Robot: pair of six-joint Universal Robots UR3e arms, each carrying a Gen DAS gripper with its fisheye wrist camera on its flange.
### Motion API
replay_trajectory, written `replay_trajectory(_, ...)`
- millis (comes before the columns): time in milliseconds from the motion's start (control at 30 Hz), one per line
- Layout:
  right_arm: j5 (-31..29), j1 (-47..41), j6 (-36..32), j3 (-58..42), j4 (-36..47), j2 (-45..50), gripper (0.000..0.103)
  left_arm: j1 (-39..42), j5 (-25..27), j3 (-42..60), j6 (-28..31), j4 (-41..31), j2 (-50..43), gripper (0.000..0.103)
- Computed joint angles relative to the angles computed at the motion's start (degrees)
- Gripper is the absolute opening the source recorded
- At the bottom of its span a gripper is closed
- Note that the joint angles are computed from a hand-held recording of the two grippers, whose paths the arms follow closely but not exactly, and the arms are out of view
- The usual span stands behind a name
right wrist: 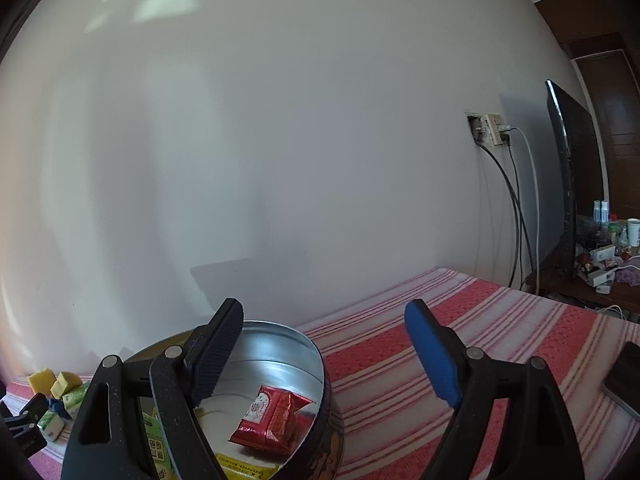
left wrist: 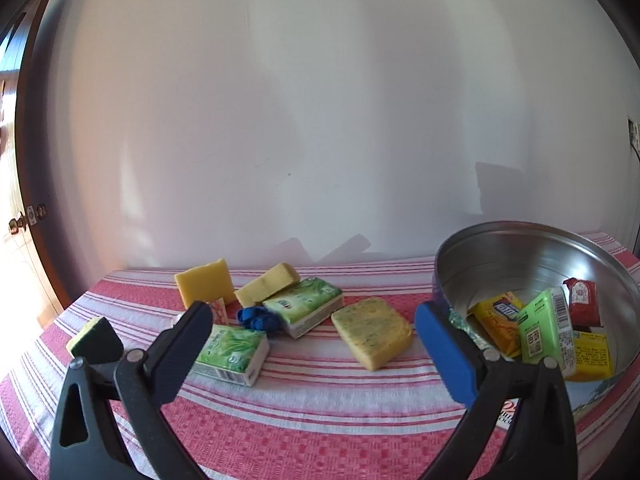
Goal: Organize objects
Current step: 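Withdraw both grippers from the tin toward the sponges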
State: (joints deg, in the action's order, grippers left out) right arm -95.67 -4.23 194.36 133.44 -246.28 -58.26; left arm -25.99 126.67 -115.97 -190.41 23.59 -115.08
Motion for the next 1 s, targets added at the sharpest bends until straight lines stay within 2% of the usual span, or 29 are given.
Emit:
replay_trajectory(200,-6.0,5.3,1.6,2.2,-1.0,-0.8,0.085,2.8,-2.5,-5.3,1.9,4.1,2.5,0.102)
replay_trajectory(300,-11.4,10.1,0.4,0.0,-0.4,0.1,0.085,5.0,-4.8,-8.1,2.5,5.4,4.3,0.102)
replay_trajectory(533,-18.7,21.4,1.9,-8.2,7.3,2.0,0.085,11.5,-9.8,-14.3,4.2,9.1,7.7,0.102)
replay_trajectory(733,-21.9,29.6,2.5,-18.4,14.5,5.8,0.085,18.6,-15.3,-19.5,5.0,10.8,11.1,0.102)
replay_trajectory(1000,-23.3,36.2,2.6,-30.7,22.6,10.8,0.085,27.7,-22.4,-24.8,7.3,13.1,14.3,0.102)
